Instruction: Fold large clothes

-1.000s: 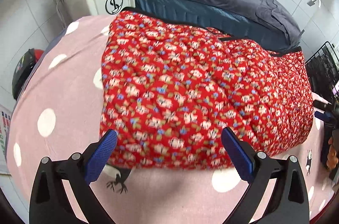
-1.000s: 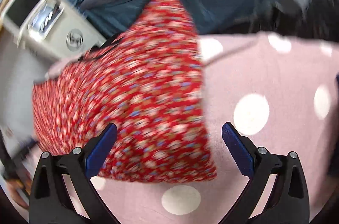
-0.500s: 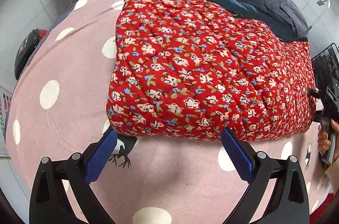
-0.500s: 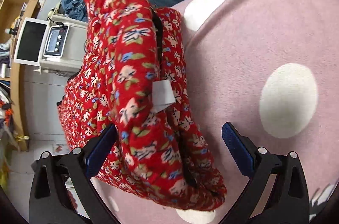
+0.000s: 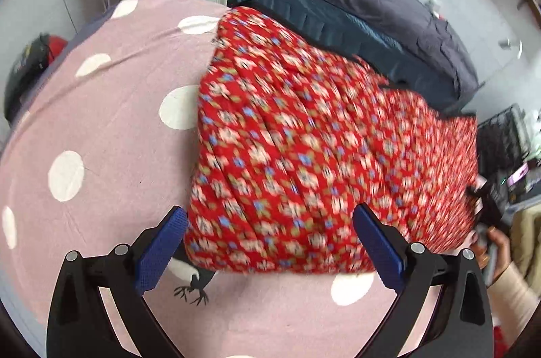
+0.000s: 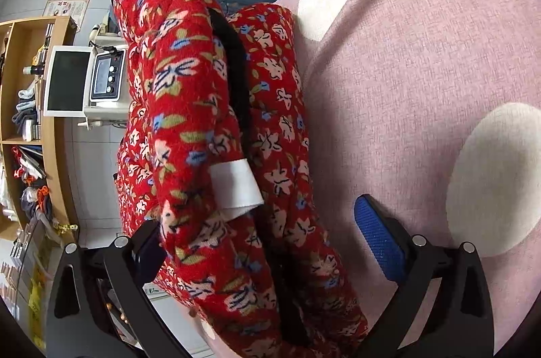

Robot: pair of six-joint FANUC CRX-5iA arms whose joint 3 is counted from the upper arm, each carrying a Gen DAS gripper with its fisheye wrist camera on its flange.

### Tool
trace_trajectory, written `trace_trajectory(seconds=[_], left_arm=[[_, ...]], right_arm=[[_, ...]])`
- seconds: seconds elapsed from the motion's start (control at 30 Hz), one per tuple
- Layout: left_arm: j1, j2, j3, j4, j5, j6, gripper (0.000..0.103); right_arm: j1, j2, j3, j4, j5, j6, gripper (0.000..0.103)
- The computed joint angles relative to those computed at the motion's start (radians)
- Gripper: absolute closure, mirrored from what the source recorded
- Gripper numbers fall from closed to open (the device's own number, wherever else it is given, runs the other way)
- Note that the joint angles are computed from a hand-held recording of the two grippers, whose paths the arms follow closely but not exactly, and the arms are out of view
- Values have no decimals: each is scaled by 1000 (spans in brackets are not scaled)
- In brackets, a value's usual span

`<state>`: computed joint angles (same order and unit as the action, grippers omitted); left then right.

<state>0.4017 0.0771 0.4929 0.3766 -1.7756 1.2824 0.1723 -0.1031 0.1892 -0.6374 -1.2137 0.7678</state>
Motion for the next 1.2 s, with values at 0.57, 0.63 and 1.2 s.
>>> trace_trajectory(seconds=[0.57,0.63,1.2], left_arm=[[24,274,29,235,-38,-11,5],[35,286,-23,299,-29,7,5],[-52,410,50,371,-16,115,5]], right_arm=[[44,-39,-45,21,41,-132,5],[50,-40,-44,26,44,-145,5],[81,-14,-21,68,63,-194,5]])
